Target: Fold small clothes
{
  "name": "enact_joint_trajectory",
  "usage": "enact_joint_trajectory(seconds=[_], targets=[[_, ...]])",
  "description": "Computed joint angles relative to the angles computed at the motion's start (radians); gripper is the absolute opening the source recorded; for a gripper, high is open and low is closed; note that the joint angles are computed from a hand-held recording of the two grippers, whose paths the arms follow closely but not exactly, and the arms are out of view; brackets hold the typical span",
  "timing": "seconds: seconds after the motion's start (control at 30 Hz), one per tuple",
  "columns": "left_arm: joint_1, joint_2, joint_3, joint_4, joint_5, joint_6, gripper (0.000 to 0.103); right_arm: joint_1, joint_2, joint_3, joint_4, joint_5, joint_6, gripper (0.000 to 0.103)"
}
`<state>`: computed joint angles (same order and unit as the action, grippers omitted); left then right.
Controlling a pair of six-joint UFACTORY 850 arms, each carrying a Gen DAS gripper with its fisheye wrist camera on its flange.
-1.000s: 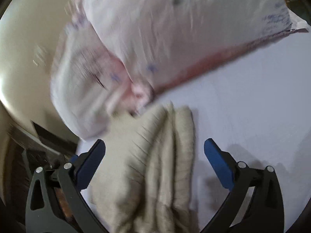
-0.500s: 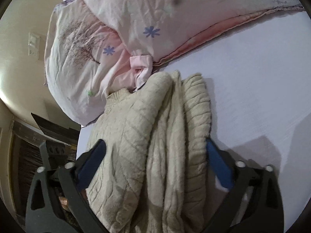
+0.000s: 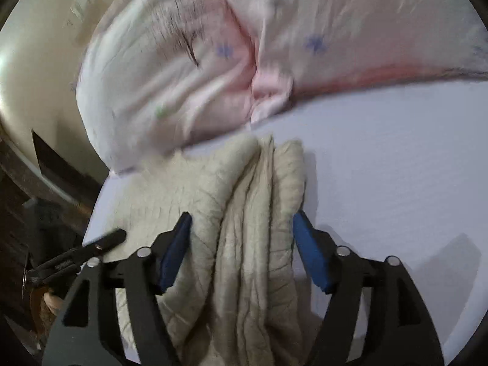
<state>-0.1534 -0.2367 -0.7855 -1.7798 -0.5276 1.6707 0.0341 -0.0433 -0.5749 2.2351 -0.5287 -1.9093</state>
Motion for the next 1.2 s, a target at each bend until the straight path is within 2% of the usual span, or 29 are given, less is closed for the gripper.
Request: enact_joint_trajectory(seconds=[0.03,0.07,0.13,0.17,0.2,0.23,0.33,0.37,0.4,0.47,0.53,0.57,0.6,0.63,0.7,0.77,0.8,0.83,0.87,0.9,0.97,1.03,1.07,1.1,1.13,1.2], targets=[[-0.002,0.010,0.009,-0.039,0.011,0.044,0.056,-0.007,0.035,0.034,0.021,-0.062,-0.033,0.069],[-0.009,0.024,0.018,-0.086,0.032,0.103,0.058,-0.006,0.042,0.041,0.006,-0.082,-0.034,0.068],[-0.016,0.038,0.029,-0.167,0.053,0.192,0.062,0.038,0.036,0.024,-0.045,-0.020,-0.025,0.065],[-0.018,0.043,0.032,-0.194,0.056,0.219,0.062,0.073,0.012,0.001,-0.064,0.047,-0.031,0.049],[-0.017,0.044,0.033,-0.204,0.052,0.222,0.063,0.103,-0.011,-0.016,-0.041,0.105,-0.061,0.014],[-0.011,0.052,0.040,-0.196,0.046,0.209,0.063,0.118,-0.023,-0.016,0.024,0.120,-0.125,0.014],[-0.002,0.079,0.067,-0.231,0.044,0.242,0.064,0.070,0.045,0.058,0.219,-0.001,-0.259,0.010],[0.000,0.088,0.076,-0.249,0.050,0.265,0.064,0.063,0.062,0.076,0.267,-0.009,-0.286,0.010],[0.004,0.093,0.082,-0.252,0.053,0.274,0.064,0.070,0.071,0.088,0.350,0.002,-0.334,0.010],[0.012,0.105,0.094,-0.240,0.048,0.276,0.064,0.058,0.059,0.085,0.390,0.056,-0.355,0.010],[0.015,0.115,0.106,-0.242,0.042,0.289,0.064,0.076,-0.006,0.036,0.335,0.154,-0.306,0.017],[0.014,0.120,0.112,-0.251,0.043,0.302,0.064,0.079,-0.005,0.038,0.364,0.164,-0.323,0.024],[0.011,0.131,0.122,-0.268,0.043,0.326,0.064,0.078,0.037,0.057,0.435,0.172,-0.380,0.036],[0.011,0.139,0.131,-0.276,0.036,0.339,0.064,0.088,0.062,0.072,0.540,0.168,-0.474,0.040],[0.010,0.160,0.150,-0.293,0.018,0.372,0.067,0.099,0.139,0.121,0.631,0.099,-0.586,0.042],[0.000,0.182,0.166,-0.330,0.015,0.427,0.069,0.131,0.162,0.129,0.578,0.071,-0.588,0.045],[-0.005,0.189,0.172,-0.345,0.014,0.446,0.070,0.148,0.151,0.125,0.565,0.076,-0.594,0.050],[-0.006,0.194,0.176,-0.346,0.010,0.448,0.070,0.174,0.128,0.109,0.566,0.118,-0.610,0.051],[-0.005,0.198,0.180,-0.330,0.000,0.433,0.070,0.197,0.063,0.070,0.609,0.201,-0.669,0.053],[-0.003,0.200,0.183,-0.313,-0.007,0.416,0.071,0.206,0.011,0.047,0.635,0.243,-0.715,0.054],[-0.001,0.209,0.195,-0.274,-0.003,0.373,0.075,0.195,0.019,0.056,0.598,0.232,-0.682,0.053],[-0.009,0.226,0.212,-0.270,0.027,0.368,0.079,0.175,0.083,0.096,0.481,0.203,-0.526,0.054],[-0.014,0.237,0.223,-0.273,0.043,0.369,0.084,0.166,0.135,0.133,0.442,0.169,-0.480,0.065],[-0.025,0.253,0.237,-0.277,0.069,0.363,0.088,0.165,0.170,0.152,0.445,0.159,-0.475,0.088],[-0.032,0.264,0.248,-0.284,0.084,0.364,0.089,0.165,0.206,0.171,0.480,0.162,-0.501,0.098],[-0.057,0.284,0.268,-0.300,0.128,0.357,0.093,0.189,0.283,0.224,0.619,0.191,-0.605,0.101]])
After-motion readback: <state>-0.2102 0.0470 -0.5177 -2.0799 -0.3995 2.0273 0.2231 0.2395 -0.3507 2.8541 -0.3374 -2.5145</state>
